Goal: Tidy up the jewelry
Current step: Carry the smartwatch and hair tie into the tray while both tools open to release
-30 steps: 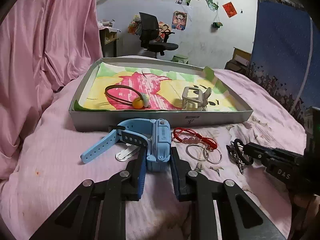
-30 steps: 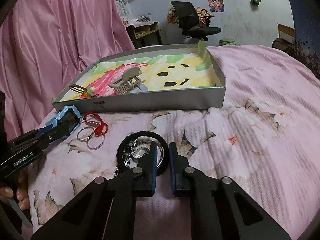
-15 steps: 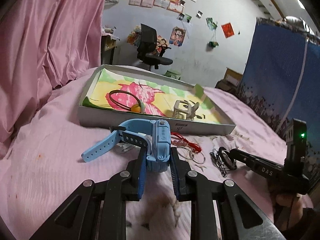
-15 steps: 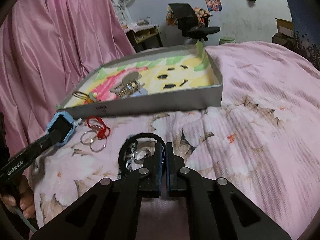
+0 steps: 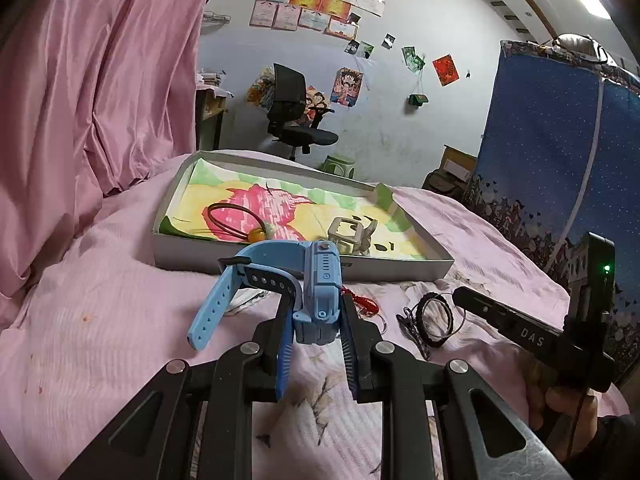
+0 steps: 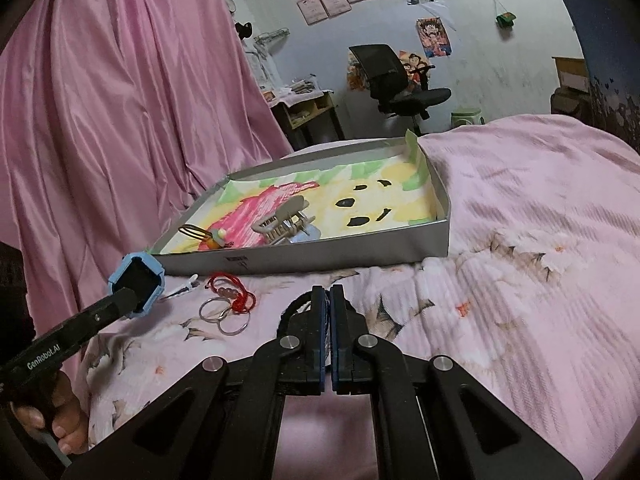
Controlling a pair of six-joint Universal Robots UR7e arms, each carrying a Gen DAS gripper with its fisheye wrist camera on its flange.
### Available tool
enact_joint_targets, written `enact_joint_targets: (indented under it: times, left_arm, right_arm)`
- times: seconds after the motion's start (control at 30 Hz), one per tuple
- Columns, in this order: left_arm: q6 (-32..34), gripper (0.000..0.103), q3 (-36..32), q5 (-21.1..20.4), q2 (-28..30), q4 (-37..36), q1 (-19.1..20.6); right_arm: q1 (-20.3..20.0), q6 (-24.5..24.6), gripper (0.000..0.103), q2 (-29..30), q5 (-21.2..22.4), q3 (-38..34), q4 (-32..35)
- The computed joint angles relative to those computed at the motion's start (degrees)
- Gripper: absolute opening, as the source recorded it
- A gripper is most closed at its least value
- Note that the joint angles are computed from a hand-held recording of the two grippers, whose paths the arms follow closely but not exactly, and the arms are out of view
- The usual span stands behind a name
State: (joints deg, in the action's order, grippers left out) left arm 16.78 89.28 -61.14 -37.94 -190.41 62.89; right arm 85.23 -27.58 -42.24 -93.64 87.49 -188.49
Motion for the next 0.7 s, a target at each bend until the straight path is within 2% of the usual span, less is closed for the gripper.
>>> enact_joint_targets:
  times: [0.33, 0.5, 0.7]
  left_arm:
    - [-0.2, 0.021, 0.2, 0.0, -0.1, 0.1, 0.0]
    - [-0.3, 0.021, 0.3, 0.0, -0.1, 0.1, 0.1]
    - [-0.2, 0.021, 0.3, -0.1, 0.0, 0.0, 0.1]
  right_arm:
    - [-1.0, 1.3, 0.002, -1.1, 5.0, 1.8, -3.4]
    - [-1.0, 0.9, 0.002, -1.6, 6.8, 1.1, -0.2]
    - [-1.0, 1.7, 0.002, -2.0, 3.9, 0.5, 3.5]
